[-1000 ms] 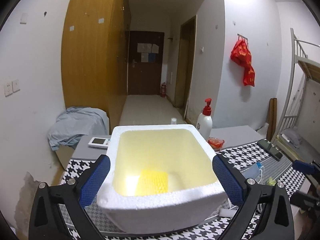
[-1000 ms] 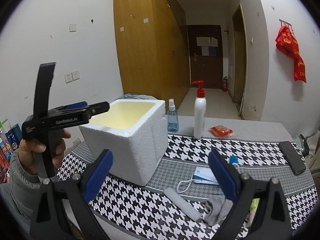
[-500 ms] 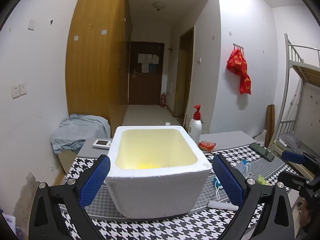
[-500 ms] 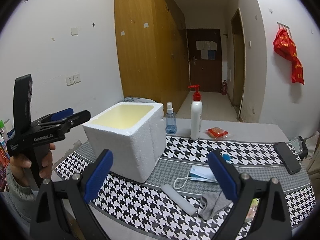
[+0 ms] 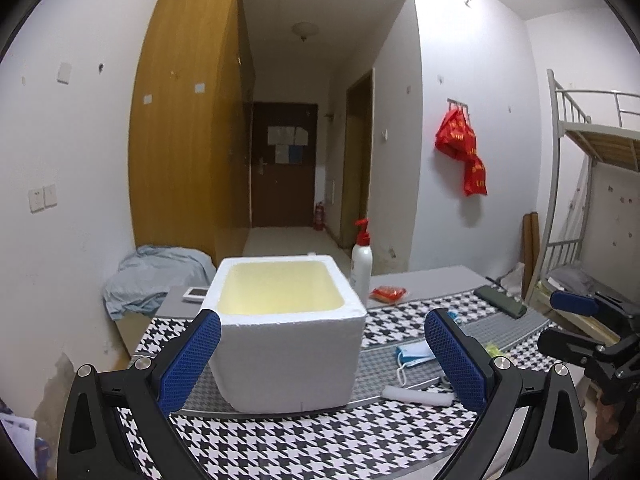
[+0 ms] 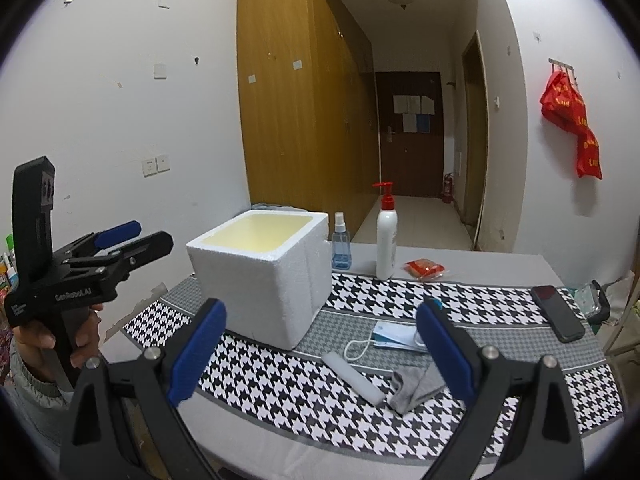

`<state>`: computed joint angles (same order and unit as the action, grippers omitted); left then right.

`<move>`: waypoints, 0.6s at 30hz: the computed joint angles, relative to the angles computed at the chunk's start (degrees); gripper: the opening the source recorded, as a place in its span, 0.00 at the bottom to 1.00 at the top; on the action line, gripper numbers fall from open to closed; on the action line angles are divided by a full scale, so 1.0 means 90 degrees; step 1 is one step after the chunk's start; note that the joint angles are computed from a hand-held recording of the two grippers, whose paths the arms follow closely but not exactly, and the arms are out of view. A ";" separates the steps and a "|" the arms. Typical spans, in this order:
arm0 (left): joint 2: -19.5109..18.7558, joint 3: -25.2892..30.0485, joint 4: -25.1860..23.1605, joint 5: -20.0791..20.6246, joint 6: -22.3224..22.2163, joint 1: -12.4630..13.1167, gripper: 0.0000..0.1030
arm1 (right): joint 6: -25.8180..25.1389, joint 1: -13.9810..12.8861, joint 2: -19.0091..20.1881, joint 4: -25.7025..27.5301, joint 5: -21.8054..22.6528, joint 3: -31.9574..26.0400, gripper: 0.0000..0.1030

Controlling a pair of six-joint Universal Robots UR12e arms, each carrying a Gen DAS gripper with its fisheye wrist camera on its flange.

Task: Organize soft objects
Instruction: 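Move both tools back from the box toward the grey sock and snack bag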

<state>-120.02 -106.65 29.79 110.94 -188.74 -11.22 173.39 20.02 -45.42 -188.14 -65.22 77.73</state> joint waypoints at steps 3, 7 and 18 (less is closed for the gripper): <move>-0.0056 -0.0006 0.0290 0.0206 0.0074 -0.0129 0.99 | 0.0007 -0.0043 -0.0093 -0.0290 -0.0042 0.0206 0.95; -0.0120 -0.0058 0.0544 0.0356 0.0054 -0.0275 0.99 | 0.0094 -0.0082 -0.0168 -0.0814 -0.0209 0.0474 0.95; -0.0211 -0.0168 0.0874 0.0489 0.0190 -0.0441 0.99 | 0.0258 -0.0148 -0.0247 -0.1361 -0.0237 0.0893 0.95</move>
